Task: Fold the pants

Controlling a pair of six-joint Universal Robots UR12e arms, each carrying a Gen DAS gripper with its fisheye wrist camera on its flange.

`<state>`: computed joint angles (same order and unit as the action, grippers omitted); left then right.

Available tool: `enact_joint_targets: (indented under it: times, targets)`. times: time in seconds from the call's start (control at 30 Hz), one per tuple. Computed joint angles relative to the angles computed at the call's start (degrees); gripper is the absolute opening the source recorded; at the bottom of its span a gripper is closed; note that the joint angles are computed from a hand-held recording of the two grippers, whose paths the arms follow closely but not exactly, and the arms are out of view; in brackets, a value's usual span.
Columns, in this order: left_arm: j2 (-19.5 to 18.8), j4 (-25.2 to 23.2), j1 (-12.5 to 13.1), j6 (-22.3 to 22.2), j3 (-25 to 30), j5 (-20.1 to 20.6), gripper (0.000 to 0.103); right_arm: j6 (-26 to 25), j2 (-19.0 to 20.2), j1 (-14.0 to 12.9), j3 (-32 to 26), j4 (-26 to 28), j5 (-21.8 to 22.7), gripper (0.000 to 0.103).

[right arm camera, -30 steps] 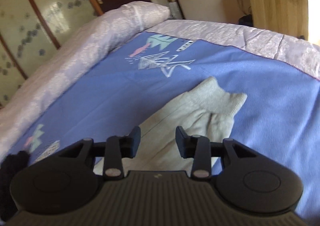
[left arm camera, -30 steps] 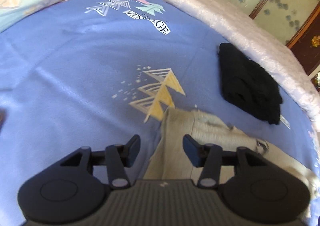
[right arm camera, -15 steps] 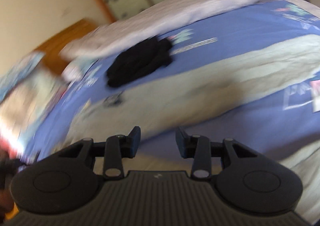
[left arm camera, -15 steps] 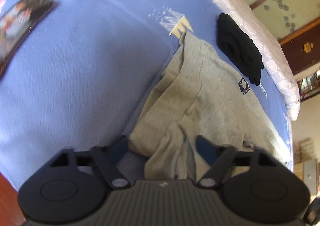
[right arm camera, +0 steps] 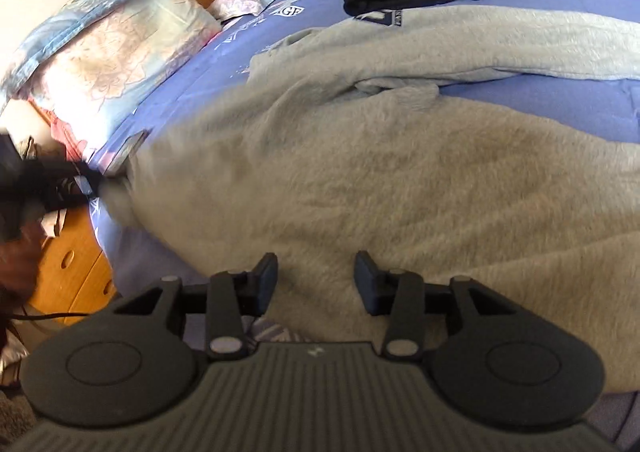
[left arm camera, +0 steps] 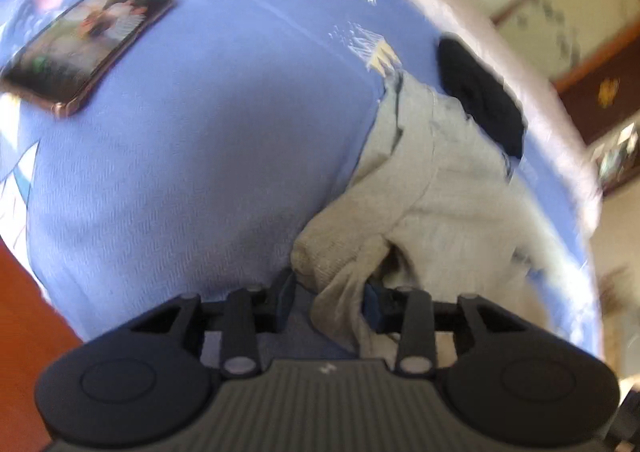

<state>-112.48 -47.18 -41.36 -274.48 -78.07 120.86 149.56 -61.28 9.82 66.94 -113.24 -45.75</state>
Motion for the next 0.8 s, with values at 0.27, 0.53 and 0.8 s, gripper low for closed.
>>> enact_joint_targets:
  times: [0.27,0.53,0.8]
  targets:
    - [1.1,-1.5,0.1,0.0,0.5,0.3,0.054,10.4,-2.7,-3.0,5.7,-15.3,-1.2,0.045]
    - [2.3,5.2,-0.7,-4.4,-2.9,-0.4,0.062,41.4,-4.5,-11.1,11.3,-36.8,-8.8,0.045]
    - [0.1,7.2,0.3,-3.9,-1.0,-5.7,0.066,63.4,-3.7,-15.2,13.9,-45.0,-20.5,0.043]
